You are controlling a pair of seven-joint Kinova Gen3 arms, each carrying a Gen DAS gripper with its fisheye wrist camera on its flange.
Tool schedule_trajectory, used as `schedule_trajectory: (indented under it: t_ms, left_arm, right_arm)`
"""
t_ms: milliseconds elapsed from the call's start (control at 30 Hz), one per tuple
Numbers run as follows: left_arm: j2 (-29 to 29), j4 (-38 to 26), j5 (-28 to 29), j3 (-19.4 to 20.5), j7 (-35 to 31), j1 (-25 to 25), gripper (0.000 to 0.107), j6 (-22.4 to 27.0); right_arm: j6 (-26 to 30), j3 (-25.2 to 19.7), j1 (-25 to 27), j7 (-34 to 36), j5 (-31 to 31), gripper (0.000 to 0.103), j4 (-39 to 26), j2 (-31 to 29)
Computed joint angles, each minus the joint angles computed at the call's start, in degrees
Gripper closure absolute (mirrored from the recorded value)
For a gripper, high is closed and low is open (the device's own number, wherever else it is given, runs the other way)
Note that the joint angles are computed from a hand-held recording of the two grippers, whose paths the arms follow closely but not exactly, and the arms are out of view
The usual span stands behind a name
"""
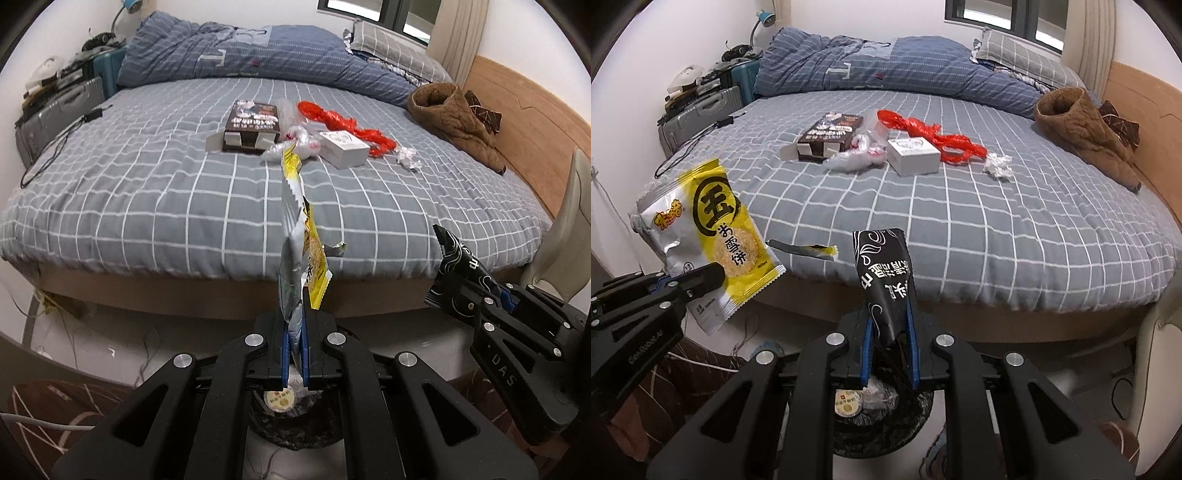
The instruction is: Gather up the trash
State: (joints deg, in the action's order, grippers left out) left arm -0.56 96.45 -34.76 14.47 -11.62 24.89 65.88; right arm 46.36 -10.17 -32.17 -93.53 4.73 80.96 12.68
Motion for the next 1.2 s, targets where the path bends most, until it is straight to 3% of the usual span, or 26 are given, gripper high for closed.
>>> schedule_trajectory:
  t_ms: [200, 500, 1200]
  left_arm:
    - [-0.1, 1.9, 1.7, 0.5, 1.4, 0.5, 0.103, -1.2]
    - [0.7, 6.9, 3.4, -0.8, 1.9, -0.3, 0.103, -6.9]
    - [10.4, 8.4, 13.4, -6.8, -11.1, -2.2, 0.103, -18.7]
  right_arm:
    - [0.7, -0.1, 0.3, -0.4, -0.4, 0.089, 2.8, -1.0]
    - [0.6, -0.3, 1.5, 0.6, -2.3, 0.089, 5.0, 1.2]
    - [3.7, 1.6, 1.7, 1.9, -2.8, 0.089, 1.6, 10.4]
